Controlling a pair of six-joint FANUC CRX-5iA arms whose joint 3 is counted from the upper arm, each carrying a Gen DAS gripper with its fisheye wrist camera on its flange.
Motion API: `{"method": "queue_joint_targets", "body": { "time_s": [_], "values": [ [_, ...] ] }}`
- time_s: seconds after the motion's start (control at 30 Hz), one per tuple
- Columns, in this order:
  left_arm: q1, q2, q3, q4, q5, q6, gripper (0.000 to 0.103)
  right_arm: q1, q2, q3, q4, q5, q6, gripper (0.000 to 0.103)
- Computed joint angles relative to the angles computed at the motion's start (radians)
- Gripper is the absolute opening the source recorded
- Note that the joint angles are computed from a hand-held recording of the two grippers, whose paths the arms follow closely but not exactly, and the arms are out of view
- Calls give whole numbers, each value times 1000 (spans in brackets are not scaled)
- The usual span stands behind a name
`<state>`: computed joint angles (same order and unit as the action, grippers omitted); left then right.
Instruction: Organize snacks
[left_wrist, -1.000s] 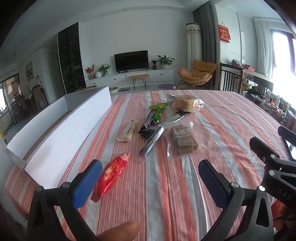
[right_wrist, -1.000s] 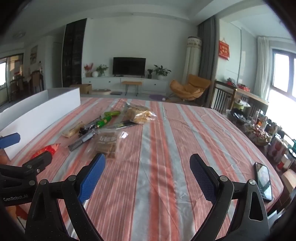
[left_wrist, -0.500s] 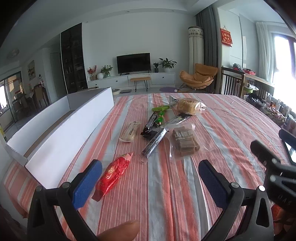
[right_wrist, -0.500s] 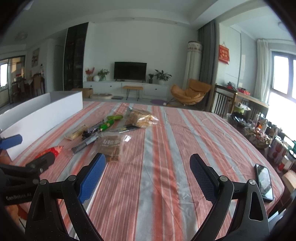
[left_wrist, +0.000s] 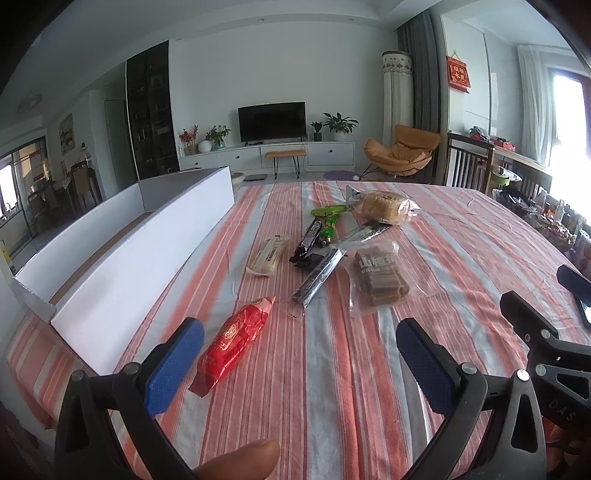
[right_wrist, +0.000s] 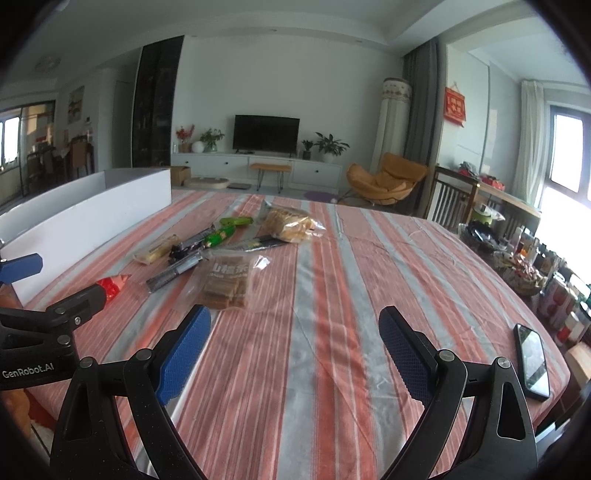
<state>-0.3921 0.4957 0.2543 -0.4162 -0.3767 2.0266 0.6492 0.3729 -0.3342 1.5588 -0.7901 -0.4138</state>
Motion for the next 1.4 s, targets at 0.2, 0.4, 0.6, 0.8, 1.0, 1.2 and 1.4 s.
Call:
{"method": "queue_joint_targets", "body": {
  "time_s": [0.2, 0.4, 0.6, 0.8, 1.0, 1.2, 1.4],
  "values": [
    [-1, -1, 0, -4, 0, 1, 103, -2, -2, -9, 43, -10, -26, 94],
    [1, -6, -4, -7, 7, 5, 103, 1, -3, -14, 53, -23, -34, 94],
    [1, -10, -7, -8, 7, 2, 103, -1, -4, -15, 46, -16, -30, 94],
    [-5, -10, -8, -20, 1, 4, 103, 0, 0, -10, 22, -3, -3, 94],
    [-7, -9, -12, -19, 1, -2, 103, 0, 0, -10, 17, 3, -1, 94],
    [-10, -12, -16, -31, 0, 11, 103, 3, 5, -5, 8, 6, 13, 94],
    [-12, -15, -18, -49, -3, 26, 103, 5, 6, -8, 14, 6, 8, 94]
  ]
}}
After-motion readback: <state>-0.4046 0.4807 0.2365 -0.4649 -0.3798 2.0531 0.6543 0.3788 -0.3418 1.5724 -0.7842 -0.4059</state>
